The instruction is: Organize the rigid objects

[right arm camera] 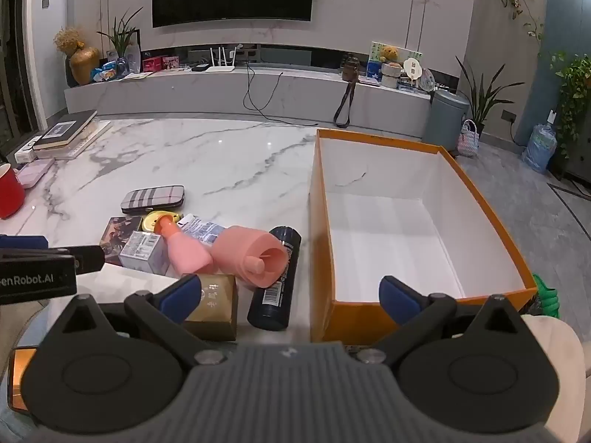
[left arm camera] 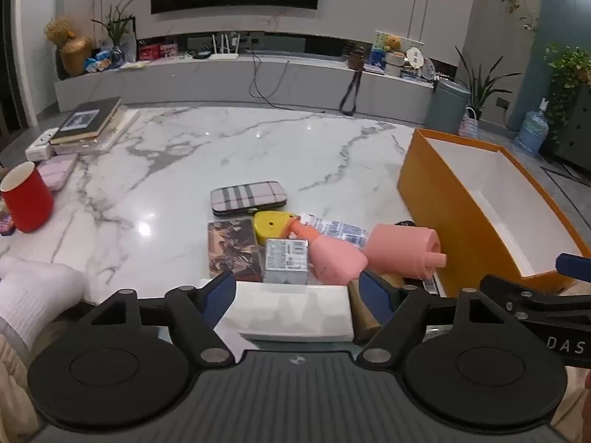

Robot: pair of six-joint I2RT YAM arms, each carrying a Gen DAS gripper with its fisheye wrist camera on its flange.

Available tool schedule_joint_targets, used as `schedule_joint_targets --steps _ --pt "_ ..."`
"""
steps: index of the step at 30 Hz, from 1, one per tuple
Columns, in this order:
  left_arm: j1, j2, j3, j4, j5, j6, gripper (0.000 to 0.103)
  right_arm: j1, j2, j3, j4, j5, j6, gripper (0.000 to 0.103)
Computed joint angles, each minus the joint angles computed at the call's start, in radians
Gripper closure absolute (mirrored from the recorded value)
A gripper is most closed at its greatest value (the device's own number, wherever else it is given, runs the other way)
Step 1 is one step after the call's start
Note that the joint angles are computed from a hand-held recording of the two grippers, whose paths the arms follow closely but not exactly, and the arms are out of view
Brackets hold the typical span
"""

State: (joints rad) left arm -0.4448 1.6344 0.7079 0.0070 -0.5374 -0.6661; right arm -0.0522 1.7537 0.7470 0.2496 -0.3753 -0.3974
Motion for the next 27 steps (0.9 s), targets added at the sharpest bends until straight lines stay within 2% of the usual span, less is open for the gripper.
schedule_joint_targets --steps 2,6,8,11,27 --pt "-0.013 0.008 0.014 -0.025 -0.014 -0.007 0.023 0.001 0.0 -0.002 0.004 0.005 -0.006 0.002" --pt "-0.032 0.028 0.041 -0.051 -0.016 -0.017 0.024 0.0 0.001 -0.002 0.005 0.006 -0.004 0.002" --pt "0.002 0.011 0.023 -0.026 0.04 -0.002 0.025 0.0 -0.002 -0.004 0.004 0.006 -0.002 0.002" --pt "0.003 0.002 -0.005 0.009 0.038 0.012 0.027 0.007 0.018 -0.007 0.029 0.013 0.003 0.002" --pt "-0.001 0.002 -0.005 0.012 0.031 0.019 0.027 -0.008 0.014 -0.004 0.013 0.003 0.002 0.002"
